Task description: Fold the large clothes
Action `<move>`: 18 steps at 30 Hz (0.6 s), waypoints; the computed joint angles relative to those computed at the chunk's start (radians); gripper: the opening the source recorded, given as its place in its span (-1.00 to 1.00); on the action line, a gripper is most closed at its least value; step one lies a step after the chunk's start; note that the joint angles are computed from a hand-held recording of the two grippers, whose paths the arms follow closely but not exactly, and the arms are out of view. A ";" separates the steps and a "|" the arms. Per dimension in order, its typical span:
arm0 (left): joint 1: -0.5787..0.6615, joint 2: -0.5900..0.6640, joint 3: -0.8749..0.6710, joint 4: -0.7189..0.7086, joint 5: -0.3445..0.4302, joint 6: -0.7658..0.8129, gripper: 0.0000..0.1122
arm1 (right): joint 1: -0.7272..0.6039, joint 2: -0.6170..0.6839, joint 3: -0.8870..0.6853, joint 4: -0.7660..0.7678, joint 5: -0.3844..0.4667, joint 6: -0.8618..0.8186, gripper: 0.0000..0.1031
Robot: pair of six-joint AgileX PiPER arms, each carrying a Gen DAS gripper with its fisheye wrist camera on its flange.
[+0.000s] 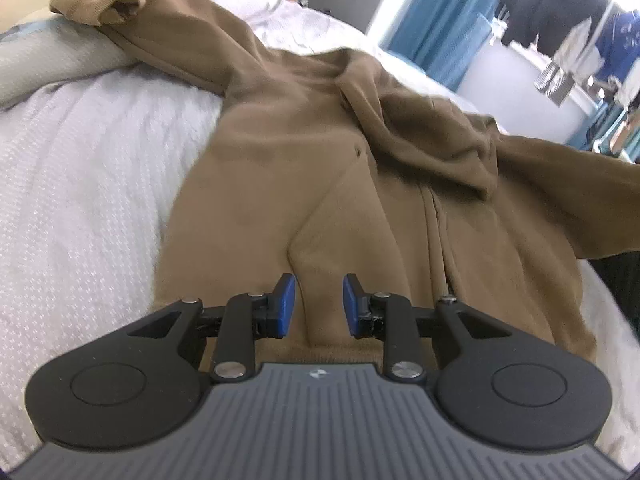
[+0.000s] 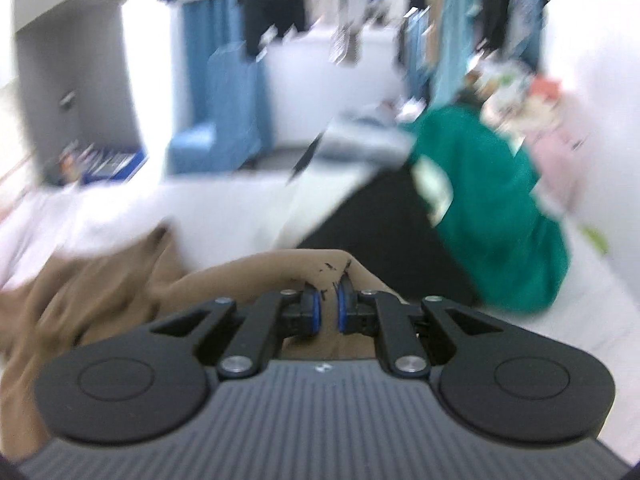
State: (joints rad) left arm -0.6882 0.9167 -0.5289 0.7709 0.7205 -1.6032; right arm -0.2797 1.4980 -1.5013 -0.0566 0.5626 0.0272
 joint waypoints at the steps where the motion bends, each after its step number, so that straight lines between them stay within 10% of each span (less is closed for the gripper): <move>1: -0.006 -0.004 0.001 0.022 0.010 -0.026 -0.45 | 0.004 0.061 -0.067 -0.084 -0.014 0.072 -0.78; 9: 0.084 0.069 -0.012 0.157 0.022 -0.094 -0.45 | -0.089 0.609 -0.711 -0.265 0.094 0.281 -0.78; 13: 0.295 0.150 -0.032 0.039 -0.129 0.049 -0.45 | -0.137 0.827 -0.922 -0.236 0.116 0.280 -0.77; 18: 0.352 0.225 -0.049 0.035 -0.173 0.085 -0.45 | -0.133 0.890 -0.833 -0.426 -0.087 0.339 -0.76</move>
